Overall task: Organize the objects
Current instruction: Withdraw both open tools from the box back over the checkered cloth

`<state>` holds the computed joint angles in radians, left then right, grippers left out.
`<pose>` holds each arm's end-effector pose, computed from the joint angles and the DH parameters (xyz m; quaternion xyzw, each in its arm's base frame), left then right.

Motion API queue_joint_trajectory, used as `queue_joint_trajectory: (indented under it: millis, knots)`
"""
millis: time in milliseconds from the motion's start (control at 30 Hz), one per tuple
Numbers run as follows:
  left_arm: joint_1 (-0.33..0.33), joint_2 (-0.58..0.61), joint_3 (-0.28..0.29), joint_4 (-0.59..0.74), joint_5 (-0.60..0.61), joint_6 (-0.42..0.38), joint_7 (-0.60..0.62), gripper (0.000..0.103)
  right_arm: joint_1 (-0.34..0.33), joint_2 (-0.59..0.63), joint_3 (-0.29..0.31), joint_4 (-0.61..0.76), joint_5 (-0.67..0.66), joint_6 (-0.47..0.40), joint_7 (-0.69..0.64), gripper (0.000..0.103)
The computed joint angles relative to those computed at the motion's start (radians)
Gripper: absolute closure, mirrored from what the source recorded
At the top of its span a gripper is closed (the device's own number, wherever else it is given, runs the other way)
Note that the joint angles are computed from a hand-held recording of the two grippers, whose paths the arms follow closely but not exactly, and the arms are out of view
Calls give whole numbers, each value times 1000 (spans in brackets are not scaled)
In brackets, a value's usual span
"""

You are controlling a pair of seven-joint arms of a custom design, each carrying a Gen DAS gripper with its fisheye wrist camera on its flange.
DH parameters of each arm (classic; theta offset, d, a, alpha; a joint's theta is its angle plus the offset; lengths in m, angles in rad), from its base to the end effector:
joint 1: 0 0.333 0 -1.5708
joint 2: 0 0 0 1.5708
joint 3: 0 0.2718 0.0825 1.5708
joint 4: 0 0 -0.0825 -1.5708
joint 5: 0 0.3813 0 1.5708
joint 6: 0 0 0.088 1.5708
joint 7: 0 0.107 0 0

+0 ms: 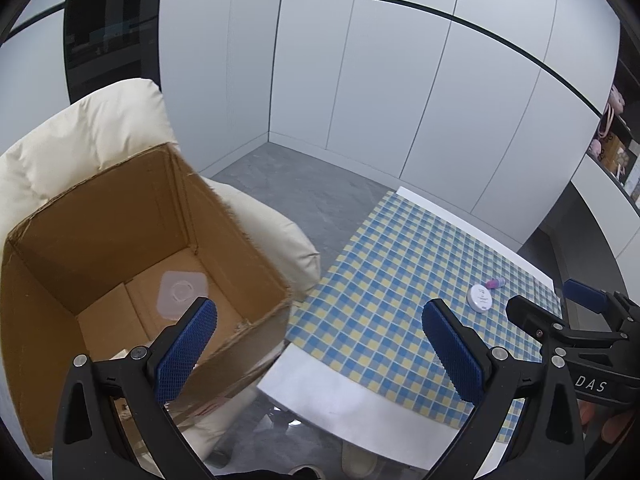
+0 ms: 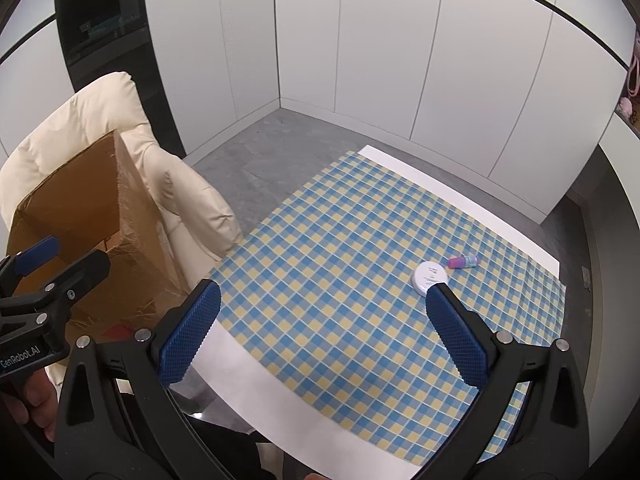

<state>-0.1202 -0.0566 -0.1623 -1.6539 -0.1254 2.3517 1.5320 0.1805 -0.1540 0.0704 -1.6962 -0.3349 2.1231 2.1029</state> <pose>0.5634 -0.1684 0.6633 -0.5899 0.7171 -0.3292 0.1716 0.5366 0.1256 0.6689 -0.6027 0.7278 -0.2616 0.1965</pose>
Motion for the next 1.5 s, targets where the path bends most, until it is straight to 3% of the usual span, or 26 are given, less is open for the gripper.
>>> queue_joint_trajectory:
  millis: [1500]
  knots:
    - [-88,107,-56,127,-2,-35,16,1,-108,-191,-17,-183,-6,-33,40,0]
